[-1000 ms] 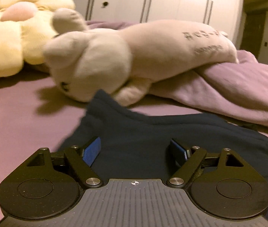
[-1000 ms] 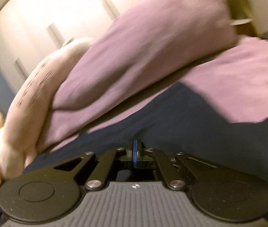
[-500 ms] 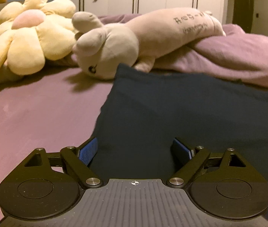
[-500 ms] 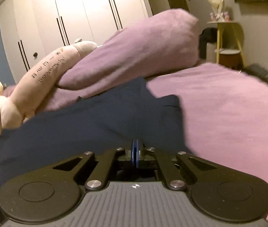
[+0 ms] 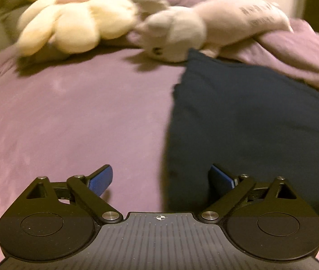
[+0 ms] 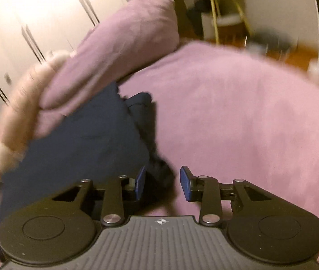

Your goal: Fold large clothes

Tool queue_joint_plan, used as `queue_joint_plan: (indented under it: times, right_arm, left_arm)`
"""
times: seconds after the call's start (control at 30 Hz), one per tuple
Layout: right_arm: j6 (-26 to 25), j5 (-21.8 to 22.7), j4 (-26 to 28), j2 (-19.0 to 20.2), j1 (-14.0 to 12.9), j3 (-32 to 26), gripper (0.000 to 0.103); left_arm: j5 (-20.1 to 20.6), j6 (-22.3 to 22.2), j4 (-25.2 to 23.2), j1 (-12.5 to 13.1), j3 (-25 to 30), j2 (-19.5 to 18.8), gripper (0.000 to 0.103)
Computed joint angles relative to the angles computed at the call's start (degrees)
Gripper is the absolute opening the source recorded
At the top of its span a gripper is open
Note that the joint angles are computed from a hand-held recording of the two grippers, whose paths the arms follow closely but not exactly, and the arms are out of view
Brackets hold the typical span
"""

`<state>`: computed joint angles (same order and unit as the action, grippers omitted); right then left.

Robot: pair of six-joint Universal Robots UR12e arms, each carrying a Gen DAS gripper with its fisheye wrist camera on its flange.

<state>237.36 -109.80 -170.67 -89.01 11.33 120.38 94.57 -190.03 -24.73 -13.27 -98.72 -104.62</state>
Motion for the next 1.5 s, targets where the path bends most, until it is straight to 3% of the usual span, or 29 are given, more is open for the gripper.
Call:
queue_joint_plan:
  times: [0.1,0.17,0.23,0.3,0.47,0.6,0.77,0.87,0.97,1.03,1.1,1.2,1.33,1.5]
  right_arm:
    - [4.85,6.18,-6.16,-0.76,-1.29,3.01,0.054]
    - [8.2,8.68,-10.74,-0.6,-1.98,4.47,0.061]
    - [12.31,10.85,-14.46,-0.02,-2.89,5.37,0.066]
    - [16.36,12.72,-16.68,0.73,-3.64,5.74,0.067]
    - [25.57,14.23,-20.55,3.83,-4.36,5.33,0.067]
    - [26.25,14.26,-22.65,6.17,-4.71,3.84,0.065]
    - [27.49,14.53,-21.79,7.98,-5.16,1.84,0.054]
    - [28.52,14.31,-22.18,8.89,-5.39,1.2,0.053]
    - [23.38,13.49,-17.13,7.96,-5.07,0.22,0.047]
    - [14.74,10.07,-11.42,7.28,-3.7,-1.81,0.037]
    - [9.15,6.41,-7.53,7.01,-2.11,-3.51,0.032]
    - [9.25,6.42,-6.46,6.11,-1.94,-3.69,0.027]
    - [9.06,6.21,-8.78,3.36,-1.62,-1.68,0.023]
    - [7.05,7.09,-5.02,-3.56,0.47,2.98,0.023]
  left_arm:
    - [-2.11,-4.73,-4.77,1.42,-1.16,2.5,0.096]
    - [-8.87,-7.16,-3.43,3.18,-3.21,4.33,0.096]
    - [-19.64,-10.78,-1.62,5.53,-4.89,5.37,0.096]
    - [-26.09,-13.78,-1.04,6.67,-4.9,4.94,0.096]
    - [-28.19,-20.82,-1.17,6.39,-3.1,1.99,0.096]
    - [-28.75,-27.1,-0.53,6.31,-1.6,-0.3,0.095]
    - [-30.22,-31.74,1.32,6.35,-0.63,-1.74,0.094]
    - [-30.51,-34.36,1.98,6.61,-0.42,-2.51,0.078]
    - [-31.17,-38.08,1.98,6.85,-0.15,-3.24,0.069]
    - [-30.52,-36.51,1.36,6.58,0.16,-3.01,0.053]
    - [-29.82,-34.14,2.38,6.4,0.06,-2.46,0.044]
    - [-31.07,-32.56,4.27,6.76,-0.17,-1.54,0.039]
    - [-34.07,-29.69,5.16,7.43,-0.83,0.65,0.035]
    - [-39.13,-21.21,1.74,9.44,-5.28,7.1,0.035]
